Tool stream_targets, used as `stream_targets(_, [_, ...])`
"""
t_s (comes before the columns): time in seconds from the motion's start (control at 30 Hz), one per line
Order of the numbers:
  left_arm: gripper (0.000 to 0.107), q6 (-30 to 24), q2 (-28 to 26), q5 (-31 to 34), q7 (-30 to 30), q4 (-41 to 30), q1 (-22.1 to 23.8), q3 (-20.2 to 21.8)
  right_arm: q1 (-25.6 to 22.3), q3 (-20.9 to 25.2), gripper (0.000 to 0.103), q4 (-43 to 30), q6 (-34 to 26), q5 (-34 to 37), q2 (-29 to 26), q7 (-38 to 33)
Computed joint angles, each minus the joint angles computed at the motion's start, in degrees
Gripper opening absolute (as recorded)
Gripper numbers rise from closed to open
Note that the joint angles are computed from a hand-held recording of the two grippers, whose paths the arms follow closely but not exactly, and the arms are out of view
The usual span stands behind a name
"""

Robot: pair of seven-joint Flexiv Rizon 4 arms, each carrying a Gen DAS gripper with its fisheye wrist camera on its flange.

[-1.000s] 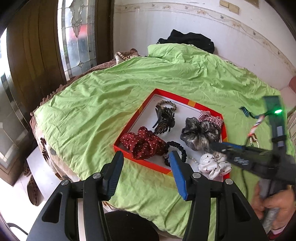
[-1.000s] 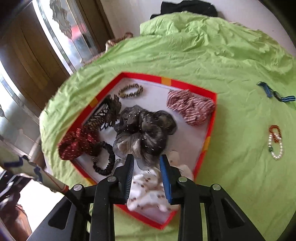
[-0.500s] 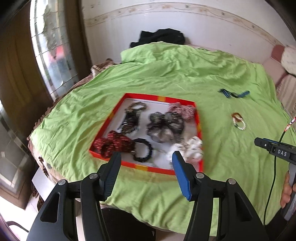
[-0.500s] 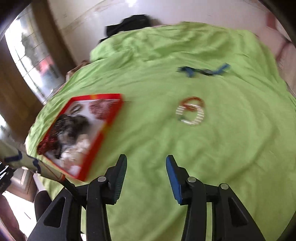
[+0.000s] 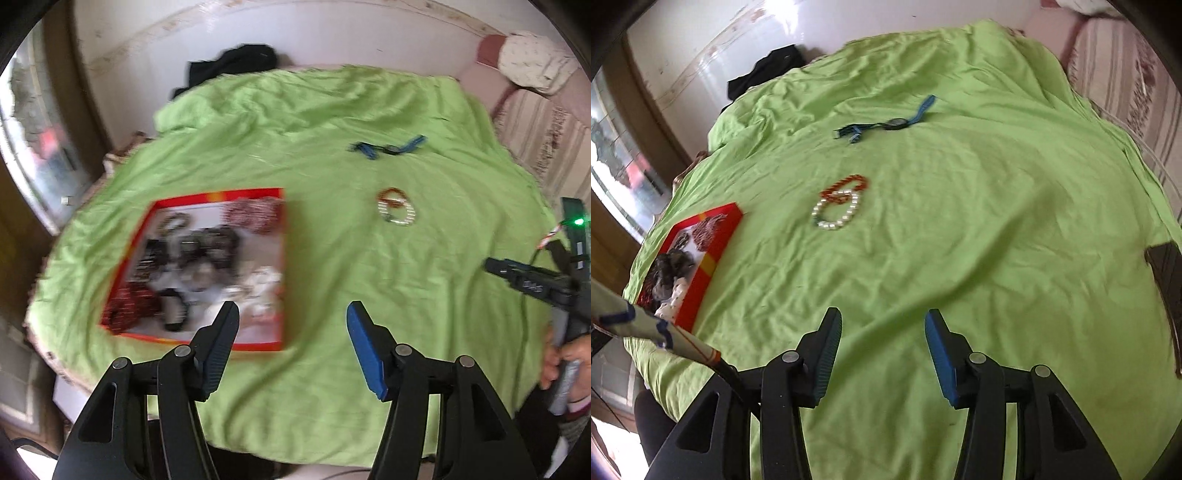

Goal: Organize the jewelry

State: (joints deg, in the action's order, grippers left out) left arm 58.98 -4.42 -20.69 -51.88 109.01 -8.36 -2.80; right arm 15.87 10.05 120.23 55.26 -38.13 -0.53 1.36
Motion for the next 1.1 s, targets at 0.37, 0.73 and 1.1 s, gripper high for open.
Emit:
stream_targets(0.37, [0.06, -1.8, -5.9, 0.1, -2.5, -3.8, -3.4, -3.3, -2.4, -4.1, 0.051, -2.8, 8.7, -2.9, -6.7, -1.6])
stream_targets(0.73, [0.06, -4.5, -14.4, 3.8, -11.4, -15.7, -3.2, -2.8, 0.4, -8.7, 0.022, -18.7, 6.0, 8.1, -21.8, -14.2])
stream_targets(1.1, [0.06, -16.5, -26.5, 2.4, -17.4, -32.3, -4.3, -5.2, -1.5, -9.5, 0.003, -1.7, 13.9, -2.7, -9.8, 2.4])
